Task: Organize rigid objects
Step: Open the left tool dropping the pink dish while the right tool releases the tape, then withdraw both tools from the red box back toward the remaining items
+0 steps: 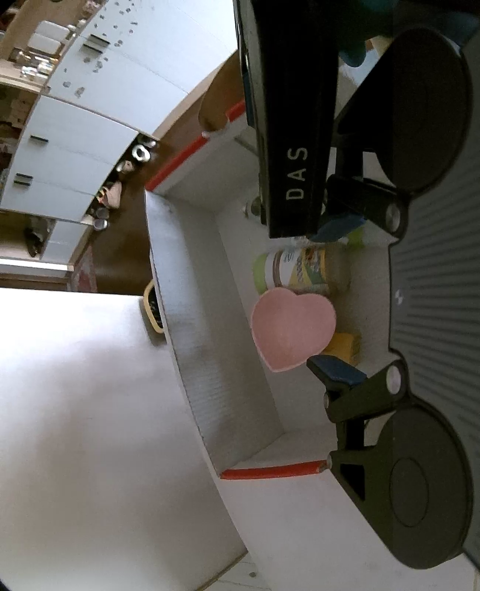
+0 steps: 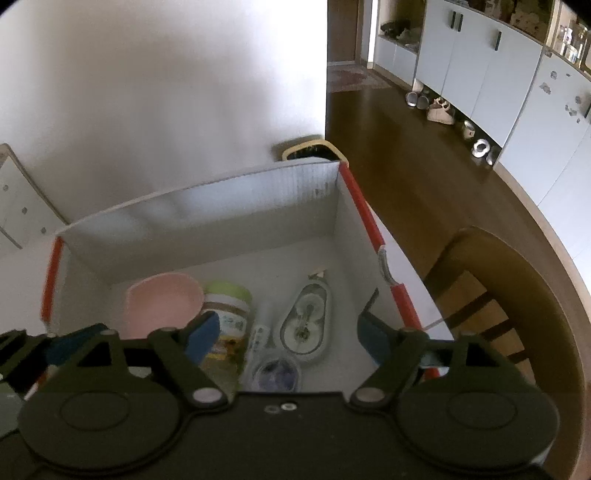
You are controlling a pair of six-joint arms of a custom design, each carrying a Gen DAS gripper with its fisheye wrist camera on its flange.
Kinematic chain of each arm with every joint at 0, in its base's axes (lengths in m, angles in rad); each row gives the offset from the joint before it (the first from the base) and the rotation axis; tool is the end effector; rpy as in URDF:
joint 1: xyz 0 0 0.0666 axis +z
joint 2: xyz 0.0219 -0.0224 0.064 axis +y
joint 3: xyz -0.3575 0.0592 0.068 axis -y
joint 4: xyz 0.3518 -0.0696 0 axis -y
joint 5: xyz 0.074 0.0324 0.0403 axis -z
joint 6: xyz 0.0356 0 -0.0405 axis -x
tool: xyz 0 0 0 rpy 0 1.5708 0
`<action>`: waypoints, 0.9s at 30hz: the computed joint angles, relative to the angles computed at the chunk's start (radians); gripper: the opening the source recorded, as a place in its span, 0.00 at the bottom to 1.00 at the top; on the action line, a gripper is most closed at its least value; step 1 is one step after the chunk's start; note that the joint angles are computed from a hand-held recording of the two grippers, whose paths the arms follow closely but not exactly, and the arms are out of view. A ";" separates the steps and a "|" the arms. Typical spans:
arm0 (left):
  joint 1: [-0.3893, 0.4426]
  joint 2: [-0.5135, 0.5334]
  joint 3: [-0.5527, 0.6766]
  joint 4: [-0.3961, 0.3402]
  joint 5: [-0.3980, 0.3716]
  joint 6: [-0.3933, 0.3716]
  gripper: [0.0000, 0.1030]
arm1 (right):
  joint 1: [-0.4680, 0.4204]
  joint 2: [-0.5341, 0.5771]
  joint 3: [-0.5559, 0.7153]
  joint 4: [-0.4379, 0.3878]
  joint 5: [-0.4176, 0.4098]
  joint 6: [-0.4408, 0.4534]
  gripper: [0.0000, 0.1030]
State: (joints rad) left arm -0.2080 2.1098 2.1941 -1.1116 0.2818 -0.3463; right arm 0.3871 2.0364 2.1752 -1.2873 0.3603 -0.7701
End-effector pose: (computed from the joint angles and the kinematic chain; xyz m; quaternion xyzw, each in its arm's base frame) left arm 0.6535 -0.1485 0.3394 0.2972 0.9070 -0.1166 0.2745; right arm 0.5933 0.2279 0.3702 0.2200 0.9372 -0.0339 0.2684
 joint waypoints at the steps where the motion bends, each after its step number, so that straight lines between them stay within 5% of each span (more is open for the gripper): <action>1: 0.002 -0.014 -0.017 0.005 0.008 -0.001 0.65 | 0.006 -0.012 -0.010 0.005 0.009 0.001 0.79; 9: 0.030 -0.128 -0.154 0.044 0.084 0.005 0.71 | 0.049 -0.100 -0.078 0.034 0.052 -0.025 0.87; 27: 0.122 -0.322 -0.389 0.065 0.228 -0.132 0.77 | 0.195 -0.217 -0.185 0.043 0.158 -0.118 0.98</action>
State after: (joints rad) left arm -0.0856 1.7874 1.8055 -1.0462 0.5096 -0.4779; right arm 0.5825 1.8190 1.9902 -1.2439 0.5182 -0.8884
